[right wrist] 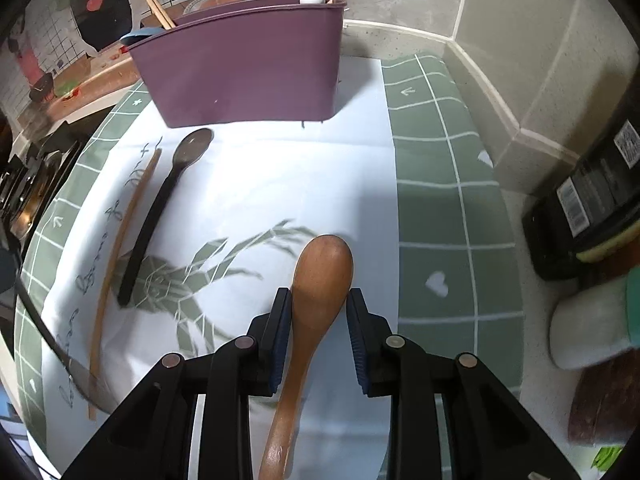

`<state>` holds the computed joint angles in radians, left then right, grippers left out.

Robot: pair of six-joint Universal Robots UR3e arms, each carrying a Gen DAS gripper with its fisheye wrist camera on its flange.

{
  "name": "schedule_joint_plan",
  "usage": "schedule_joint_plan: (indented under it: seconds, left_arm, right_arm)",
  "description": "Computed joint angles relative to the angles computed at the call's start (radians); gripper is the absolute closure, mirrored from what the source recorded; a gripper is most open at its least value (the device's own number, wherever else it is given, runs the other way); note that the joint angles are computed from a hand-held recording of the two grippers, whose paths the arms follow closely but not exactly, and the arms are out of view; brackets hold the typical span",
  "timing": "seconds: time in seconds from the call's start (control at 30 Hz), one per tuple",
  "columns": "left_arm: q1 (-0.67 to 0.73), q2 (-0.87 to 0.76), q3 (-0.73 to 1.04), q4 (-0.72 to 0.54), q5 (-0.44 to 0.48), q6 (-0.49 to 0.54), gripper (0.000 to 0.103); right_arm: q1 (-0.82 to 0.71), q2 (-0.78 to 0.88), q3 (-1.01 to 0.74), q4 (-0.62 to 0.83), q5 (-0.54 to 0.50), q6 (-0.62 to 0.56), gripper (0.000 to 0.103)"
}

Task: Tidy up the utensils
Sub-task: 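Close the right gripper on the wooden spoon handle while the left lifts the black-handled spoon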

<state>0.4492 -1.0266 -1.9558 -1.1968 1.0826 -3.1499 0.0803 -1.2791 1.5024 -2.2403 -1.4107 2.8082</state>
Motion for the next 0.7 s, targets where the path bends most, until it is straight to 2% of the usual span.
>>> schedule_joint_plan:
  seconds: [0.17,0.5,0.53,0.57,0.7]
  left_arm:
    - [-0.021,0.002,0.018,0.018,-0.006,-0.006,0.091]
    - [-0.088,0.012,0.111,0.035,0.068,-0.032,0.091]
    - [-0.083,0.019,0.125,0.03,0.06,-0.026,0.091]
    - [-0.079,0.023,0.136,0.029,0.056,-0.023,0.091]
    - [-0.067,0.028,0.187,0.026,0.037,-0.013,0.091]
  right_arm:
    - [-0.035,-0.069,0.064,-0.011,0.024,-0.022,0.078]
    - [-0.089,-0.237,0.105,-0.005,0.161,-0.073,0.079]
    - [-0.092,-0.259,0.107,-0.005,0.17,-0.075,0.085]
    - [-0.091,-0.275,0.1,0.0,0.176,-0.075,0.103]
    - [-0.088,-0.317,0.046,0.012,0.194,-0.073,0.102]
